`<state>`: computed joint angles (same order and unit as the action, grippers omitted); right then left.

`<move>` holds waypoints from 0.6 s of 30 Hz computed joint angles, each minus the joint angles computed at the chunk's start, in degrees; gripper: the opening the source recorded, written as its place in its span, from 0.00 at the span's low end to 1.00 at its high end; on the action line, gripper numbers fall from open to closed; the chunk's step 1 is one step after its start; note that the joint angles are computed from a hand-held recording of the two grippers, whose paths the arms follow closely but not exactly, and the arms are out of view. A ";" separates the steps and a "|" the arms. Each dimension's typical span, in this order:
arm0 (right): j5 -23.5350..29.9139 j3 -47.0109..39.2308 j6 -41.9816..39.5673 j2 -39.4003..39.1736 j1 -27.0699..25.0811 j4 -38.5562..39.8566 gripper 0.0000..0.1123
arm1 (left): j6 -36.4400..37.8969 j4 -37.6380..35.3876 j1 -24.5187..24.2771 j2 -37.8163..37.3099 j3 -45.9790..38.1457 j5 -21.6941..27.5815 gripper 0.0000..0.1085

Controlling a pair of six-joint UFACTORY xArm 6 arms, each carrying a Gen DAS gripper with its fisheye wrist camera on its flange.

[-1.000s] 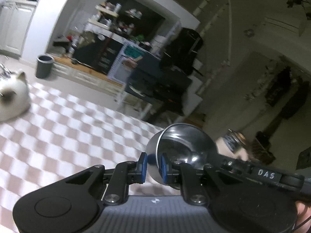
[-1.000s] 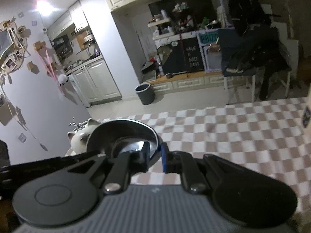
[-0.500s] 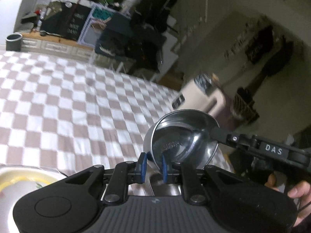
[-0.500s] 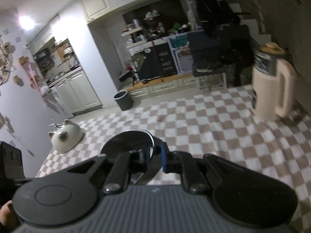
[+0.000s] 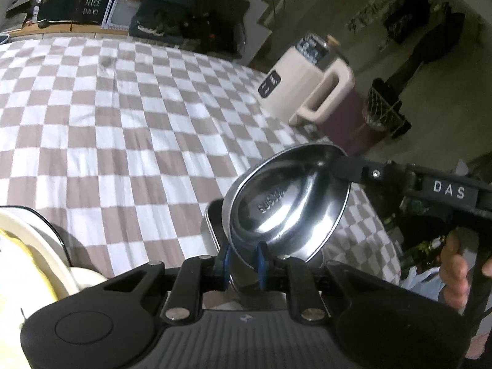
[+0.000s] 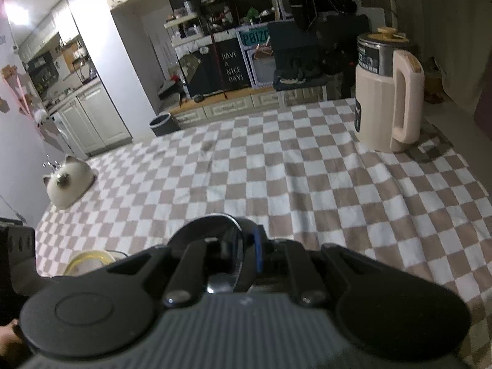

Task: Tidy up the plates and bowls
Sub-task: 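Lower the steel bowl into the steel tray with both tools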

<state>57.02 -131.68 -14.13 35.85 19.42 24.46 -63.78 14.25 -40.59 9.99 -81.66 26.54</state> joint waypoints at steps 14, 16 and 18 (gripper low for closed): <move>9.89 -9.31 3.01 5.86 0.17 -10.42 0.13 | 6.64 -4.27 -1.09 3.20 -3.45 2.00 0.19; 10.26 -8.85 3.05 5.73 0.12 -10.75 0.13 | 7.22 -4.46 -1.24 3.54 -3.88 2.48 0.19; 11.53 -10.34 3.17 6.72 0.07 -11.36 0.13 | 8.14 -5.23 -1.31 3.90 -4.22 2.78 0.19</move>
